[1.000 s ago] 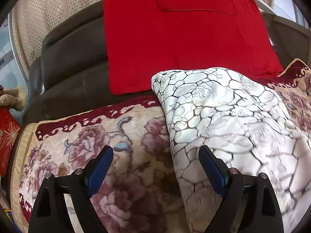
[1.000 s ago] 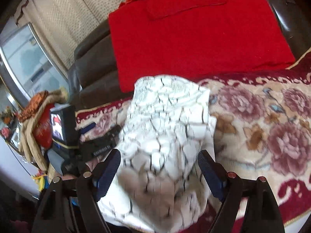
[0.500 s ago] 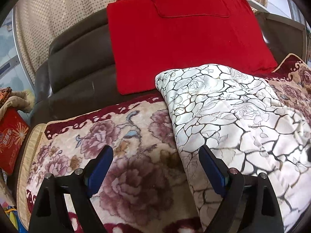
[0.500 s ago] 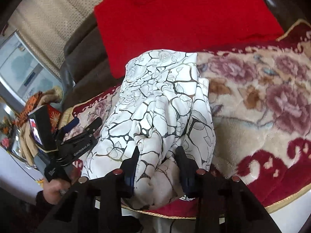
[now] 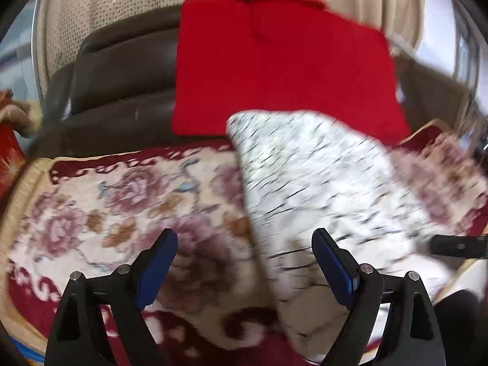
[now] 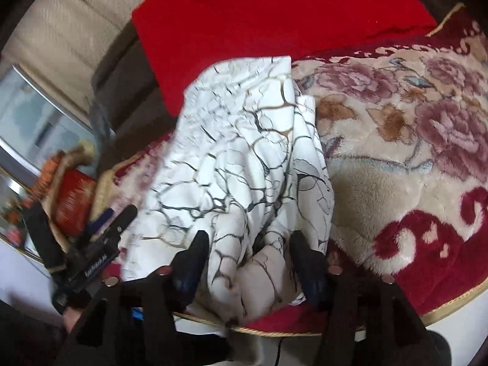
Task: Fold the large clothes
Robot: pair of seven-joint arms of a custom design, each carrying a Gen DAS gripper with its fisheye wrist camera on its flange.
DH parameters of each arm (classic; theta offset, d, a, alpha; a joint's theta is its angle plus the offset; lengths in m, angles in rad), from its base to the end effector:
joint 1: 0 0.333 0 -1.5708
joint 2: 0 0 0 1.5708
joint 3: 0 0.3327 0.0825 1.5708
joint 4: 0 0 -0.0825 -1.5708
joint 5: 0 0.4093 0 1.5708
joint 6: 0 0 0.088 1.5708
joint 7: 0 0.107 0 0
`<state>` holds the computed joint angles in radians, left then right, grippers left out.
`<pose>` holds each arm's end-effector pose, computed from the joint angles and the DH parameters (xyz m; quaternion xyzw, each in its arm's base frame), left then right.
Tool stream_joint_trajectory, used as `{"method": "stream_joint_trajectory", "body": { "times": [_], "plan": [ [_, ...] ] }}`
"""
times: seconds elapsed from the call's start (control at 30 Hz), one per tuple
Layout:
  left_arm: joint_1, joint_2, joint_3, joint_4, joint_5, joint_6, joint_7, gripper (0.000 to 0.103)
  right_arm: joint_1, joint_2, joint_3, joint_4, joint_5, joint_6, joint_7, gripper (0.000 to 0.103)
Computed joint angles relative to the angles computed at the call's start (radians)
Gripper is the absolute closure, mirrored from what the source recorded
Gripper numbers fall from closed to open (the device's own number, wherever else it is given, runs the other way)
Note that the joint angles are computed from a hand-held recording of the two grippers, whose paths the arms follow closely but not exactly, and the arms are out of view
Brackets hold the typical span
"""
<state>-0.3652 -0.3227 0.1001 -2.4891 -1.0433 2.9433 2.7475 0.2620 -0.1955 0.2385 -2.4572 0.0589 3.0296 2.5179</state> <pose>0.4765 -0.0690 0.4694 -0.4689 0.7706 -0.3772 0.2096 0.4589 0.2499 0.4595 -0.4781 0.7954 -0.0311 0.3712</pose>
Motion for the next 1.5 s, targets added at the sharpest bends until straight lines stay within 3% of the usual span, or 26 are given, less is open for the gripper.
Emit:
{"method": "stream_joint_trajectory", "body": {
  "times": [0.1,0.17,0.23,0.3,0.5,0.77,0.87,0.97,1.07,1.13,1.3,1.33,1.4,1.5],
  "plan": [
    [0.002,-0.013,-0.009,-0.012,0.011,-0.033,0.014,0.010,0.036,-0.026,-0.027,-0.036,0.074,0.070,-0.034,0.035],
    [0.043,0.015,-0.071,-0.028,0.139,0.004,-0.074,0.009,-0.015,-0.031,0.021,-0.034,0.053,0.071,-0.011,0.035],
    [0.003,0.026,-0.052,-0.037,0.132,0.058,-0.060,0.005,-0.091,-0.023,0.087,-0.013,-0.024,0.016,0.037,0.035],
    [-0.017,0.028,-0.033,-0.038,0.158,0.063,-0.081,0.004,-0.087,0.002,0.084,0.009,-0.058,-0.042,0.060,0.036],
    [-0.069,0.032,0.022,-0.036,0.165,0.078,-0.081,0.004,-0.072,0.003,0.056,0.015,-0.170,-0.052,0.150,0.037],
    [-0.093,0.030,0.042,-0.040,0.201,0.089,-0.113,0.004,-0.237,-0.030,0.182,0.042,-0.432,-0.006,0.347,0.037],
    [-0.112,0.034,0.059,-0.038,0.198,0.094,-0.104,0.004,-0.180,0.034,0.123,0.064,-0.408,-0.014,0.316,0.037],
    [-0.117,0.041,0.064,-0.033,0.190,0.079,-0.088,0.004,-0.063,0.121,0.011,0.082,-0.218,-0.023,0.185,0.041],
    [-0.122,0.043,0.066,-0.029,0.166,0.084,-0.061,0.004,-0.035,0.135,-0.024,0.089,-0.244,-0.016,0.207,0.041],
    [-0.114,0.045,0.067,-0.018,0.155,0.059,-0.051,0.004,0.001,0.131,-0.056,0.099,-0.202,-0.035,0.144,0.041],
    [-0.060,0.063,0.084,0.059,0.080,-0.152,-0.017,0.004,0.098,0.099,-0.131,0.052,0.124,0.089,-0.118,0.038],
    [-0.048,0.070,0.087,0.076,0.061,-0.194,-0.017,0.004,0.075,0.092,-0.112,0.042,0.114,0.108,-0.105,0.033],
    [-0.023,0.090,0.090,0.112,0.019,-0.263,-0.030,0.004,-0.033,0.067,-0.036,0.012,0.034,0.143,-0.026,0.032],
    [0.023,0.129,0.051,0.142,0.040,-0.282,-0.105,0.004,-0.166,0.048,0.060,-0.027,-0.008,0.208,0.068,0.023]
  ]
}}
